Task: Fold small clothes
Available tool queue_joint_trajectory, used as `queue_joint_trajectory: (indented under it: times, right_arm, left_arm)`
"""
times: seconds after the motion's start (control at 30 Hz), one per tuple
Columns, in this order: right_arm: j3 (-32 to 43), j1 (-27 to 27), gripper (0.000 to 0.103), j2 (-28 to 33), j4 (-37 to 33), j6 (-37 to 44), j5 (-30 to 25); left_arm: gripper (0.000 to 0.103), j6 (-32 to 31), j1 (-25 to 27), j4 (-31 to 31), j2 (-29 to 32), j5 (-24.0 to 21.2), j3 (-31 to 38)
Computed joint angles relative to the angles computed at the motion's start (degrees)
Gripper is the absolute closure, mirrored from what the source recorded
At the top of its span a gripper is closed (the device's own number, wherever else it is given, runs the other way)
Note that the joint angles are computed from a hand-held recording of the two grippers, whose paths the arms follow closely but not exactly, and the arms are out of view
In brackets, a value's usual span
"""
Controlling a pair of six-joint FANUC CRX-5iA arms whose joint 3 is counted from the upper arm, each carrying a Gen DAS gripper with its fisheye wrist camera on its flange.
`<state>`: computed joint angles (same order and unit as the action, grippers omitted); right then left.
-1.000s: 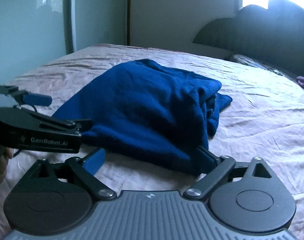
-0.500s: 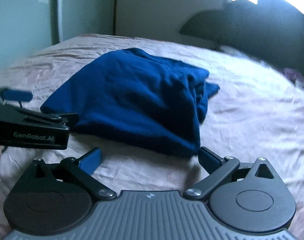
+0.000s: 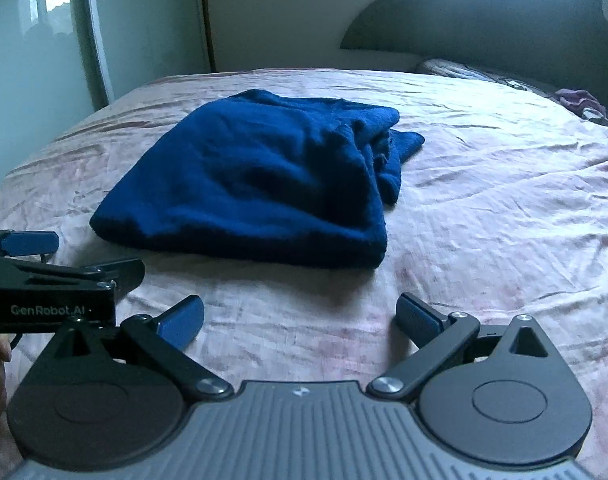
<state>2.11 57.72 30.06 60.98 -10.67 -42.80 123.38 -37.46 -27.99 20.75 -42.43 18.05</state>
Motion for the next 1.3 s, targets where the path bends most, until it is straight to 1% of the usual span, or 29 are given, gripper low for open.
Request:
queue_joint_trajectory:
  times: [0.17, 0.33, 0.83, 1.3]
  right_arm:
    - [0.1, 0.3, 0.000, 0.0, -0.6, 0.9, -0.8]
    - [0.6, 0.6, 0.000, 0.2, -1.3, 1.7, -2.0]
    - [0.3, 1.1, 0.000, 0.1, -1.1, -0.3, -4.1]
    - [0.7, 1.3, 0.000, 1.0, 0.0, -1.3, -5.1]
  left_arm:
    - [0.000, 1.6, -1.0, -2.9, -0.4, -1.3, 0.1]
    - [0.000, 2.6, -1.4, -4.2, -0.6, -2.0, 0.0]
    - [0.000, 5.5, -1.6, -5.6, -1.6, -2.5, -1.2]
    - [0.000, 6.4, -1.3, -4.9, -1.4, -2.1, -1.5]
